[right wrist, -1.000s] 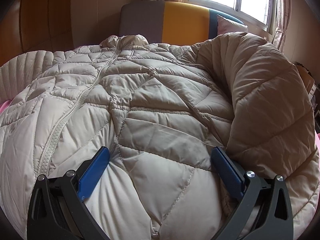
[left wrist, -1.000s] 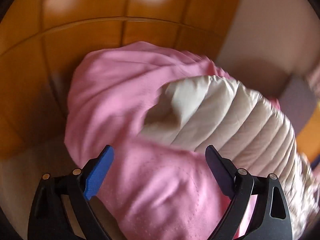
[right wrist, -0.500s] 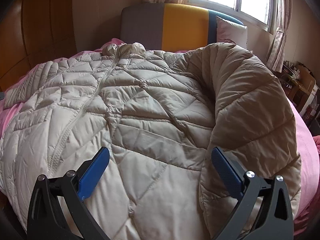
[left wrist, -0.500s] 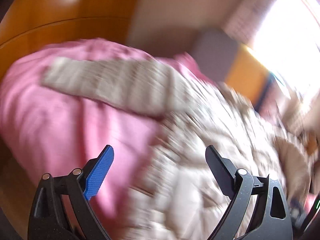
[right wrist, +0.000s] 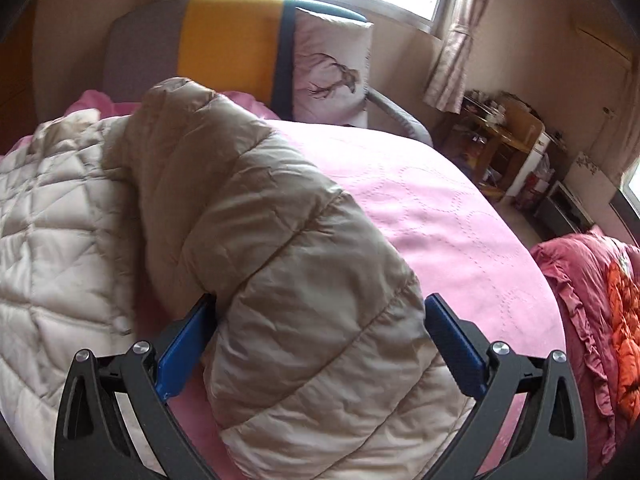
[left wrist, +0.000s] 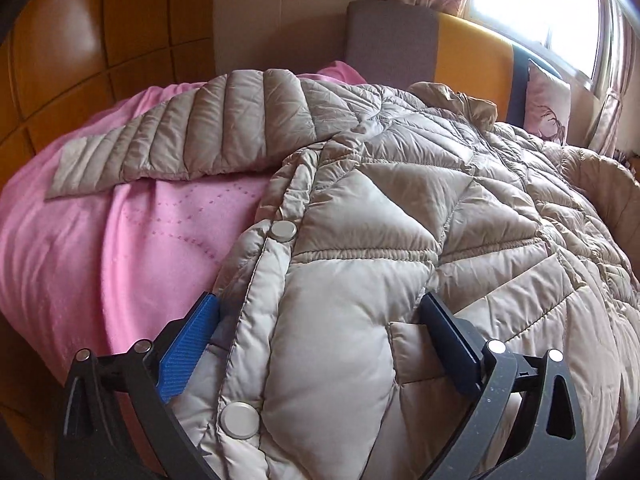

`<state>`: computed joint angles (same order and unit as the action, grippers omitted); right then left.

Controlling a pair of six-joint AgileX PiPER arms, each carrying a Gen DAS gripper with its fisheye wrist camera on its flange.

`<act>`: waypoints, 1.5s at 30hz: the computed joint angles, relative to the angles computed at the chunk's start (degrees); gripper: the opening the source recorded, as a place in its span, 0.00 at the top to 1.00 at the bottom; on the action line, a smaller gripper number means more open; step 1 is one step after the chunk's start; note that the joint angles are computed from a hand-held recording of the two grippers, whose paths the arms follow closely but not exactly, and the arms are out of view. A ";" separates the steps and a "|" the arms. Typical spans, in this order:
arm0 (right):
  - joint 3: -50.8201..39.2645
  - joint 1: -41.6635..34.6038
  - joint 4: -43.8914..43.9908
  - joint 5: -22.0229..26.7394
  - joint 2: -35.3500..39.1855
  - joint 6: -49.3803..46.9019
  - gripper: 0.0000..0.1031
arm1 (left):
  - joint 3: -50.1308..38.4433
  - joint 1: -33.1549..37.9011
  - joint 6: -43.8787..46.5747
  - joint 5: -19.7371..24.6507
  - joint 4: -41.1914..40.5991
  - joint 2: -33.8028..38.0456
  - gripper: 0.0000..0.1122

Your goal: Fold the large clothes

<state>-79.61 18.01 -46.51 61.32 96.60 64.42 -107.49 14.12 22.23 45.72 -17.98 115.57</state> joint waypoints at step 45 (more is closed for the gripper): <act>13.26 2.00 48.45 -30.02 -10.96 -24.57 0.10 | 8.43 16.31 17.86 13.63 -20.14 -5.37 0.12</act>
